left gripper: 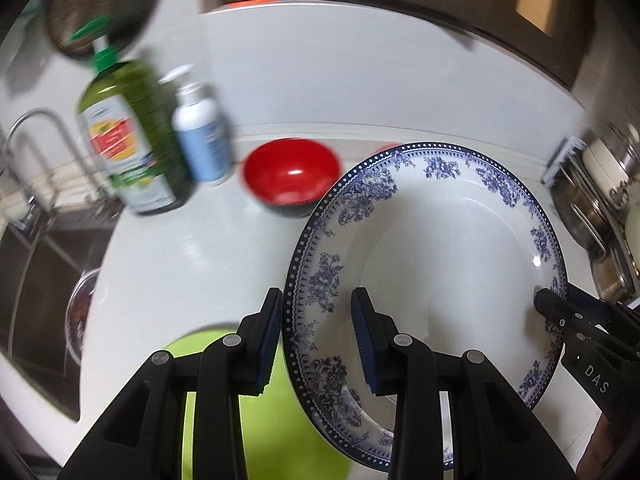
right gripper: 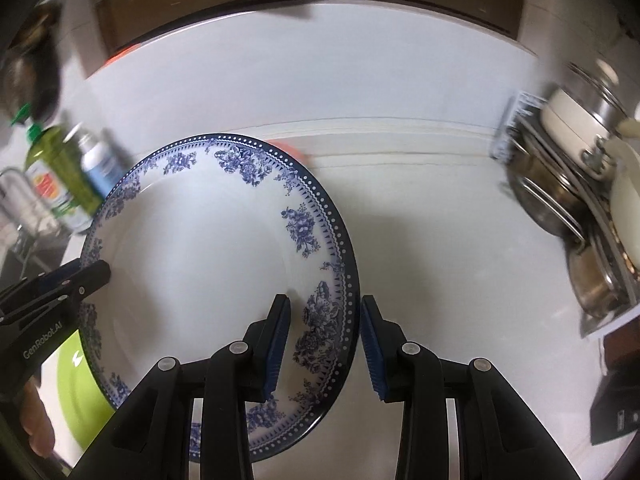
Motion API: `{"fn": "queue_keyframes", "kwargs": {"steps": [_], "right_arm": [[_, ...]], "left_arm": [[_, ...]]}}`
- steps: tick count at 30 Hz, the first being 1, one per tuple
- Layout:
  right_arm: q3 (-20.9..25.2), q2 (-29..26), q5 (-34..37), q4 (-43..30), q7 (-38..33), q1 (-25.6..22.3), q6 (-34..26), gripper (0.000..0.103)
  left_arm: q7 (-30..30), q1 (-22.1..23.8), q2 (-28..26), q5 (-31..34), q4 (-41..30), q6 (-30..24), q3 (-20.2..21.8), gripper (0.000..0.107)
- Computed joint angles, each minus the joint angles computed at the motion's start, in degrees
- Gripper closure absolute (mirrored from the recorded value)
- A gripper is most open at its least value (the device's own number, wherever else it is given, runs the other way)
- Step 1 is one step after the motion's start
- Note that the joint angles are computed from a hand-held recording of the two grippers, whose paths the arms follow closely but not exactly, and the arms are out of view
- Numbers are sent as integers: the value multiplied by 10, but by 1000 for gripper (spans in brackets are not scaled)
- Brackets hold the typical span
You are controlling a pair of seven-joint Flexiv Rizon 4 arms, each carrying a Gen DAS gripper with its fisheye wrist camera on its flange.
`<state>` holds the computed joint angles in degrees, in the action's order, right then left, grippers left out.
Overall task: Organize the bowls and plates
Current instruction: 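Carry the blue-and-white plate with both tools over the green plate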
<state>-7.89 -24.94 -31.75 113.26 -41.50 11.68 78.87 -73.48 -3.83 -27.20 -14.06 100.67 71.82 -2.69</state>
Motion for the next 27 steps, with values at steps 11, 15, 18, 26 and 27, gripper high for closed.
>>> {"fn": "queue_keyframes", "kwargs": {"steps": [11, 15, 18, 26, 27], "right_arm": [[51, 11, 12, 7, -23, 36, -4, 66], [73, 8, 30, 2, -46, 41, -11, 66], [90, 4, 46, -4, -70, 43, -21, 66], [126, -14, 96, -29, -119, 54, -56, 66], [128, -19, 101, -33, -122, 57, -60, 66]], "left_arm": [[-16, 38, 68, -5, 111, 43, 28, 72], [-25, 48, 84, -3, 138, 41, 42, 72], [-38, 51, 90, 8, 149, 39, 54, 72], [-56, 66, 93, 26, 168, 22, 69, 72], [-59, 67, 92, 32, 168, 19, 73, 72]]}}
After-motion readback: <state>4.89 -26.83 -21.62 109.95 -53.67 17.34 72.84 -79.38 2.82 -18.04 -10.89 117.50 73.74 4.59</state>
